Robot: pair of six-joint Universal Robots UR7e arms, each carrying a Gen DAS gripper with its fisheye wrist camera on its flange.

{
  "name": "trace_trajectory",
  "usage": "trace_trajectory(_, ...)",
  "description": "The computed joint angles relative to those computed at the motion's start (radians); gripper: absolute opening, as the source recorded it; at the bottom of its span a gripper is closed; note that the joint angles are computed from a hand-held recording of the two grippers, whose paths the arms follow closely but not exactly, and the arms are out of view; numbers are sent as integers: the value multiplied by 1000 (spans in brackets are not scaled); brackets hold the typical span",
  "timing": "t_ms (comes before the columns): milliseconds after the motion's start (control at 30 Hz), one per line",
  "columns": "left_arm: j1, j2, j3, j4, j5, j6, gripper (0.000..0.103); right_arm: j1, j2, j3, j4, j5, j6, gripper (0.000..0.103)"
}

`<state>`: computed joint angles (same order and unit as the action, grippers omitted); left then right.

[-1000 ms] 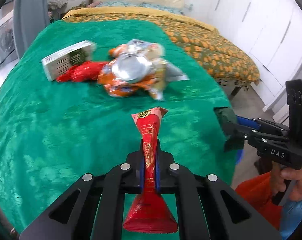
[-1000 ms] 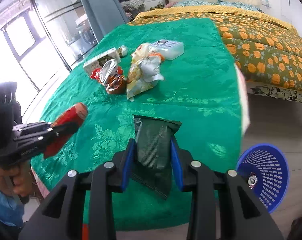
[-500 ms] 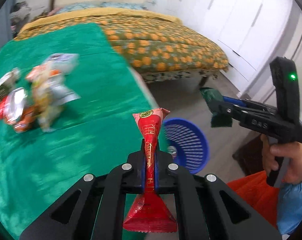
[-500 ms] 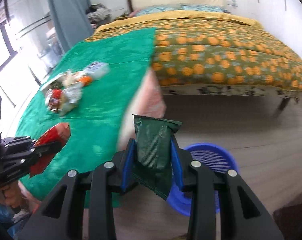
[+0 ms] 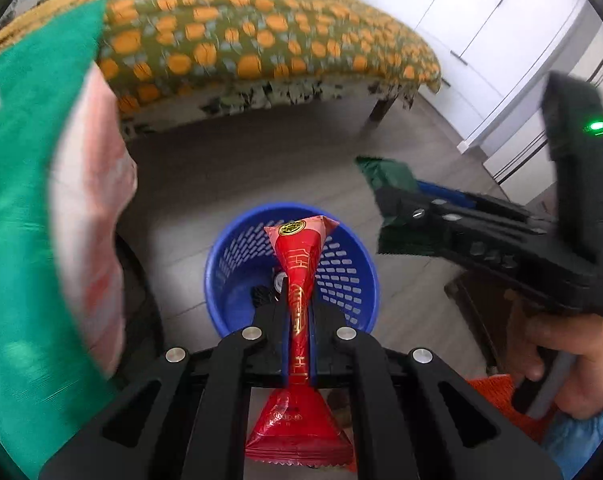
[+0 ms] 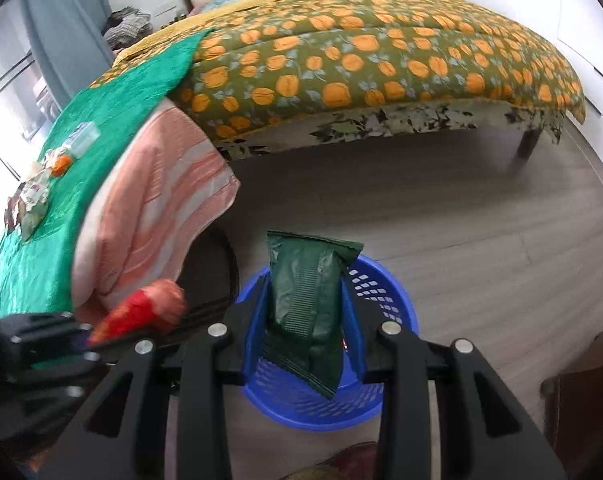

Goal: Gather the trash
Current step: 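Carry both items over the blue wastebasket and open both tools to drop them, then move both open tools back over the remaining trash on the cloth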

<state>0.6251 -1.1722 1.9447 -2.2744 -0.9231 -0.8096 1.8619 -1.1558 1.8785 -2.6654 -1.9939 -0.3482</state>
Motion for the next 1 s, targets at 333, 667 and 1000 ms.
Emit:
trace_trajectory(333,86,138,-32,-96,-23,62,18,-88,-2,-6,17,61,35,43)
trace_trajectory(667,38,108,-35,-100,58,52,72,-79,-10,-4,-56,58,39,75)
trace_trajectory(1000,-151,-148,98,92,207,-99,89,62,20,36,-345,10,-99,81)
